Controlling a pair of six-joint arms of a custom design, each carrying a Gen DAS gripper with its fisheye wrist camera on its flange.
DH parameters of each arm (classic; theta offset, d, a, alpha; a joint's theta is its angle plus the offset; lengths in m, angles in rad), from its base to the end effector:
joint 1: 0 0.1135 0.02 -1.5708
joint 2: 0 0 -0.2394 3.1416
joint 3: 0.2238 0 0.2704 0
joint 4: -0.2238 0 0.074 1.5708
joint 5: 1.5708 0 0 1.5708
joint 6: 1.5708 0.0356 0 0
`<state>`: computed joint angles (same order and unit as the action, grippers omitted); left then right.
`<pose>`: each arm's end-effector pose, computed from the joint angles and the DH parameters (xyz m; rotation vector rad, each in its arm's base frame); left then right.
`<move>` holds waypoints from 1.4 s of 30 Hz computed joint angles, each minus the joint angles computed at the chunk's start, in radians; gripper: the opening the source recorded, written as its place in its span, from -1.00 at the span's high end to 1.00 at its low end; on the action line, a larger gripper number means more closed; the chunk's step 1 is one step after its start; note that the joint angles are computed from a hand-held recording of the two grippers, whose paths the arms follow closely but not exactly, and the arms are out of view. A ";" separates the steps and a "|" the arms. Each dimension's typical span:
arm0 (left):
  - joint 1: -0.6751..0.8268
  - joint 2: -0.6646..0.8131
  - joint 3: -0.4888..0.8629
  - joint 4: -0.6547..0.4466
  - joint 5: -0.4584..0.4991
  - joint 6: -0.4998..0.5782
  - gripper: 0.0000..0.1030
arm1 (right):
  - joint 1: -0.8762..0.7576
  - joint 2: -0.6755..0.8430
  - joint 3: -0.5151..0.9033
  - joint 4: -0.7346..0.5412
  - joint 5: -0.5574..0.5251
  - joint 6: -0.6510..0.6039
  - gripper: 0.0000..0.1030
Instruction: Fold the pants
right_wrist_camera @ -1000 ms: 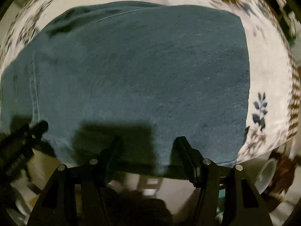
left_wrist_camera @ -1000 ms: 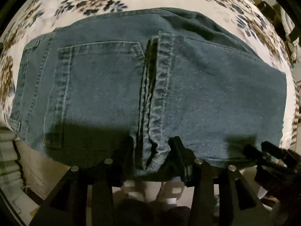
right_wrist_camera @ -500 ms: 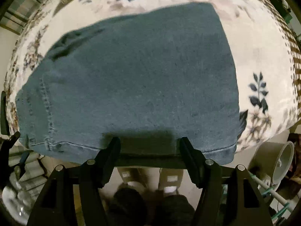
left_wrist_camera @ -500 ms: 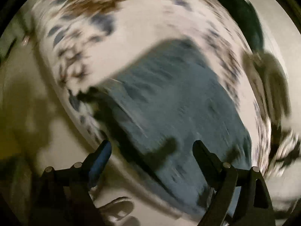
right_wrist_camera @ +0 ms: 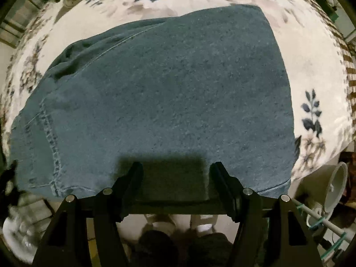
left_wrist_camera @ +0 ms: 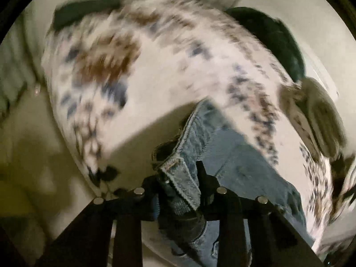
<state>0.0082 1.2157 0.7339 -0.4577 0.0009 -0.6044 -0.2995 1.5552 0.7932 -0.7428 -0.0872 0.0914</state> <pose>0.2629 0.0021 0.1805 -0.7618 2.4101 -0.2435 0.2452 -0.0725 0.1050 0.5908 3.0070 0.1225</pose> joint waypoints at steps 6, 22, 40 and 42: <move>-0.236 -0.062 0.171 -0.107 -0.179 0.090 0.56 | 0.092 0.067 0.110 -0.020 0.157 0.070 -0.79; -0.871 0.257 0.664 -0.189 -0.359 0.114 0.59 | -0.320 -0.042 0.177 -0.131 0.061 -0.189 -0.86; -1.122 0.976 1.264 -0.396 -0.167 0.061 0.29 | -0.914 0.361 0.486 -0.115 -0.006 -0.410 -0.87; -1.119 0.964 1.250 -0.389 -0.105 0.073 -0.23 | -0.945 0.412 0.547 -0.143 -0.053 -0.426 -0.87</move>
<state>-1.1109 2.1802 1.9837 -0.8470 -0.1039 -0.5312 -1.2443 1.9674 1.3407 -0.8861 -0.1403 -0.3341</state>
